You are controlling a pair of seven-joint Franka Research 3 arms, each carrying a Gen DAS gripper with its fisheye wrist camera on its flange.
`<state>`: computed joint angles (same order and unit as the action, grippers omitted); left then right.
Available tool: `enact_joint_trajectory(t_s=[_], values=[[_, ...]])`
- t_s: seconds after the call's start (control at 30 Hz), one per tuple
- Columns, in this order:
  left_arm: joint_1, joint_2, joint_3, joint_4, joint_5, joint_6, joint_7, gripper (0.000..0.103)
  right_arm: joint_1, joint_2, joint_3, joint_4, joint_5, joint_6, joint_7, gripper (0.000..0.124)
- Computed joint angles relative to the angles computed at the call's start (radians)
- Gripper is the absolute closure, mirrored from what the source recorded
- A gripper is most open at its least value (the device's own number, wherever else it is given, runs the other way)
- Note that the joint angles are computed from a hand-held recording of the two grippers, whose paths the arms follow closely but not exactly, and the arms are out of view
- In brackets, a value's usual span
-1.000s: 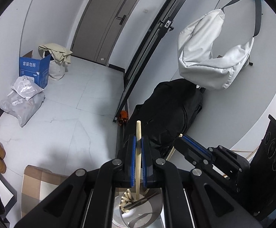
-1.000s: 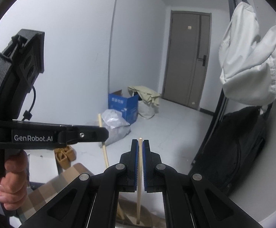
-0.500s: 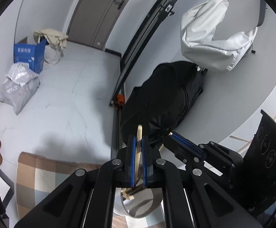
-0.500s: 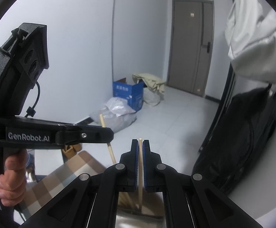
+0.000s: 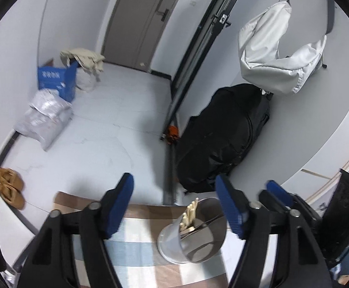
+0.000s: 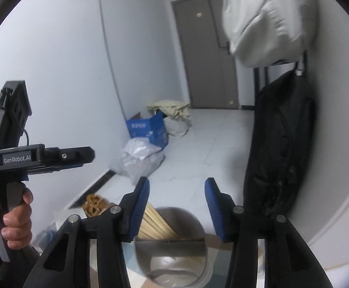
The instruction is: Organize utensils
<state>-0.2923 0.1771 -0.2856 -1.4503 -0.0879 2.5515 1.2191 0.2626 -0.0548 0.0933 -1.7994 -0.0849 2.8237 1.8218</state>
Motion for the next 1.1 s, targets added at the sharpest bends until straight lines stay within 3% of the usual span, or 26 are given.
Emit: enact_joint_trajectory(t_s=[0.17, 0.47, 0.8, 0.9, 1.1], values=[[-0.025, -0.086, 0.021, -0.083, 0.145, 0.034, -0.101, 0.028, -0.025, -0.102, 0.035, -0.109, -0.047, 0.077, 0.125, 0.063], [-0.034, -0.226, 0.014, -0.229, 0.334, 0.086, -0.227, 0.017, -0.147, -0.254, 0.180, -0.254, -0.165, 0.166, 0.323, 0.043], [-0.017, -0.350, -0.006, -0.381, 0.435, 0.156, -0.310, 0.010, -0.288, -0.419, 0.322, -0.402, -0.140, 0.224, 0.410, 0.027], [-0.005, -0.383, -0.018, -0.425, 0.481, 0.178, -0.341, 0.004, -0.347, -0.477, 0.381, -0.451, -0.127, 0.249, 0.421, 0.023], [0.019, -0.444, -0.038, -0.514, 0.550, 0.231, -0.408, 0.003, -0.420, -0.573, 0.469, -0.529, -0.076, 0.297, 0.413, 0.021]])
